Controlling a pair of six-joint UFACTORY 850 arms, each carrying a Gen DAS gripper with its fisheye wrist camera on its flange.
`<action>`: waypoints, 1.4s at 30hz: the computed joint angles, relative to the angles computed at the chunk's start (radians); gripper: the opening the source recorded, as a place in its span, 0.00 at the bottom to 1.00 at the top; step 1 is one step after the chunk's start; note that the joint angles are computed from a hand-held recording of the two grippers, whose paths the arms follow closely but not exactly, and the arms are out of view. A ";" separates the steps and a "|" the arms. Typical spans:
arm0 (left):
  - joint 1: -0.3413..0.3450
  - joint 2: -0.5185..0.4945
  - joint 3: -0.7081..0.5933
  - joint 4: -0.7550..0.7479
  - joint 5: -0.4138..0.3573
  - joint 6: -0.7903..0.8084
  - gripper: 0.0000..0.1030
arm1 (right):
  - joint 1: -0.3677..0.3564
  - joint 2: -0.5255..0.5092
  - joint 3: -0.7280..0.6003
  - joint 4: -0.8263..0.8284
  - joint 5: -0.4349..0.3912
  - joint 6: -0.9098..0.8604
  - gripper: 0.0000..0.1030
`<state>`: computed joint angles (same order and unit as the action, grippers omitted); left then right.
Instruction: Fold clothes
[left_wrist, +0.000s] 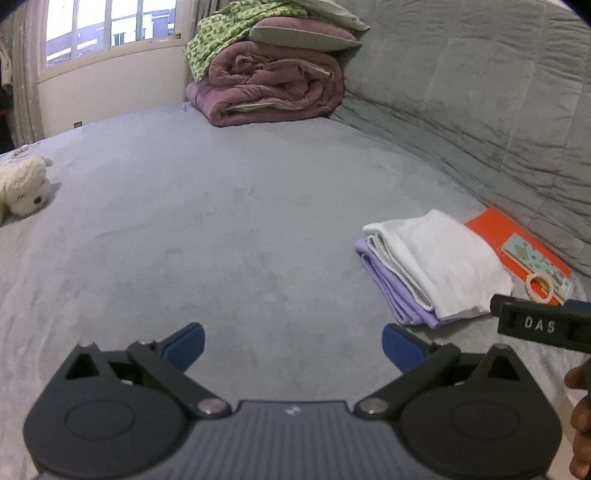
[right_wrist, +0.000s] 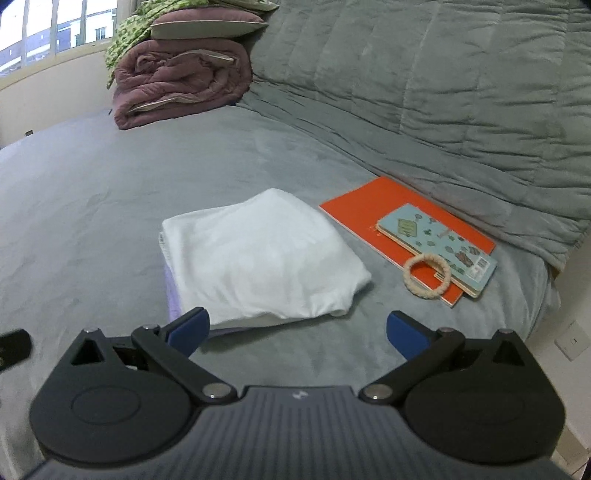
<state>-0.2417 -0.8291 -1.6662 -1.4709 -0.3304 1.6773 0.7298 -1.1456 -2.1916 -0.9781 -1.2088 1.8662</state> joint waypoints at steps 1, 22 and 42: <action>-0.001 -0.001 0.001 0.013 0.002 -0.011 0.99 | 0.000 -0.004 -0.008 0.003 -0.003 -0.003 1.00; -0.014 0.028 0.061 -0.160 0.043 0.202 0.99 | 0.008 -0.054 -0.094 0.023 -0.058 -0.083 1.00; -0.022 0.033 0.074 -0.180 0.031 0.224 0.99 | 0.009 -0.061 -0.104 0.036 -0.061 -0.090 1.00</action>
